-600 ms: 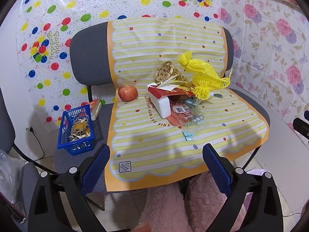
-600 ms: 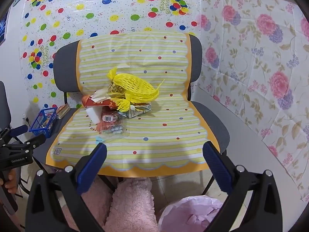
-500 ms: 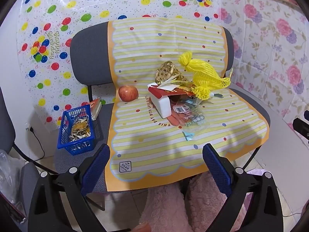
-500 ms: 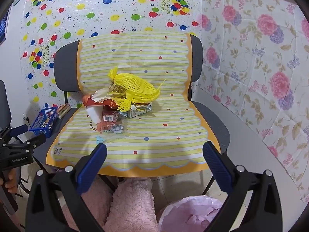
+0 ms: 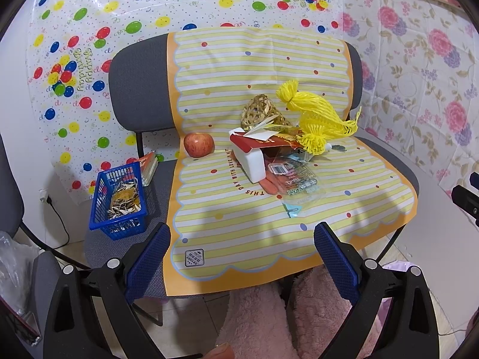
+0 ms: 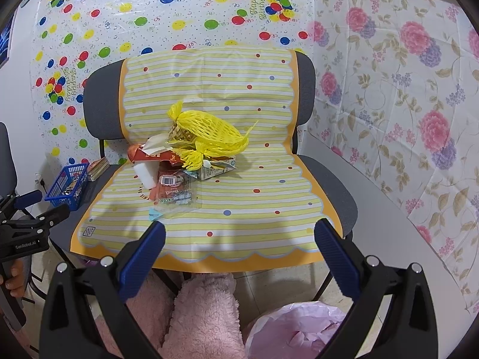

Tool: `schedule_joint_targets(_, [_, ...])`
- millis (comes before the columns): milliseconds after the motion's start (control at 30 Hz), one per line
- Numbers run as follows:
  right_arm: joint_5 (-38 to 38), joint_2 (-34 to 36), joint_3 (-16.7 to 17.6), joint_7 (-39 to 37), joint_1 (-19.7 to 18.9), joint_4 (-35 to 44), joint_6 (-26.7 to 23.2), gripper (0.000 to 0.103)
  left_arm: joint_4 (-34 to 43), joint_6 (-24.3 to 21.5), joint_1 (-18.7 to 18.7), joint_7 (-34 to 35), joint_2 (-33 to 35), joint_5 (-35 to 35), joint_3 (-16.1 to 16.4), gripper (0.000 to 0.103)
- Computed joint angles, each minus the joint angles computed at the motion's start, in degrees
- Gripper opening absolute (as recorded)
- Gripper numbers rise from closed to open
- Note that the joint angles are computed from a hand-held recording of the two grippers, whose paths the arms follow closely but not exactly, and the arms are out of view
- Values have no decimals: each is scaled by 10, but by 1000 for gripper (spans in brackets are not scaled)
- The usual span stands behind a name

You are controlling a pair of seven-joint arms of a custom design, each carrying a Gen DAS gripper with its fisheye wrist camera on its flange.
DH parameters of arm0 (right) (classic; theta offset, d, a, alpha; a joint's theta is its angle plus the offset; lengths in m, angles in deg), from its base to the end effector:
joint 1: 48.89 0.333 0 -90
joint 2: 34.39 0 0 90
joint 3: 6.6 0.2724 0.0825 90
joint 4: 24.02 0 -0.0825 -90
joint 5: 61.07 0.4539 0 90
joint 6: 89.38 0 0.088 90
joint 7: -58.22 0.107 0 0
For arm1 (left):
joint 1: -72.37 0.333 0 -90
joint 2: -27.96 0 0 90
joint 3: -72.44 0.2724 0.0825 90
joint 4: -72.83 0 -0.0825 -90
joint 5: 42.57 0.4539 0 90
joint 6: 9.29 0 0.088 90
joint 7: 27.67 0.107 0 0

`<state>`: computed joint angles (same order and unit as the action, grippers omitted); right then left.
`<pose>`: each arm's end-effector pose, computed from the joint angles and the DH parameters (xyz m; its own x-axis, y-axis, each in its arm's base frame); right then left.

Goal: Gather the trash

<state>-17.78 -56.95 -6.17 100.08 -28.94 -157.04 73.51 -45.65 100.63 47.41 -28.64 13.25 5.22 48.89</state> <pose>0.5367 0.1611 0.5260 0.5510 -0.8344 -0.0171 -0.4547 -0.2830 -0.8445 0.4147 -0.4059 0.5076 0.4747 -0.8795 -0.0336 -0.5618 -0.2734 -0.7808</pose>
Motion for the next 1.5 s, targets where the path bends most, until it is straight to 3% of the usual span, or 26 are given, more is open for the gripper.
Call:
schedule_joint_targets(933, [7, 2, -6, -8, 3, 3, -4, 97, -11, 6, 2, 0, -9, -9, 3, 95])
schedule_joint_targets(1133, [83, 45, -26, -112, 42, 41, 33, 97, -16, 23, 12, 2, -7, -8, 10, 95])
schedule_joint_targets(1200, [94, 69, -22, -123, 39, 66, 27, 97, -17, 34, 17, 1, -5, 2, 12, 95])
schedule_joint_targets(1267, [167, 95, -34, -201, 58, 96, 30, 97, -17, 39, 23, 4, -1, 11, 14, 96])
schedule_joint_targets(1333, [180, 118, -21, -226, 50, 117, 40, 97, -10, 37, 27, 13, 8, 19, 15, 97])
schedule_joint_targets(1433, [109, 158, 10, -167, 21, 152, 27, 97, 5, 27, 32, 36, 25, 22, 21, 97])
schedule_joint_targets(1500, [81, 185, 20, -149, 9, 181, 9, 97, 2, 54, 36, 44, 26, 5, 34, 97])
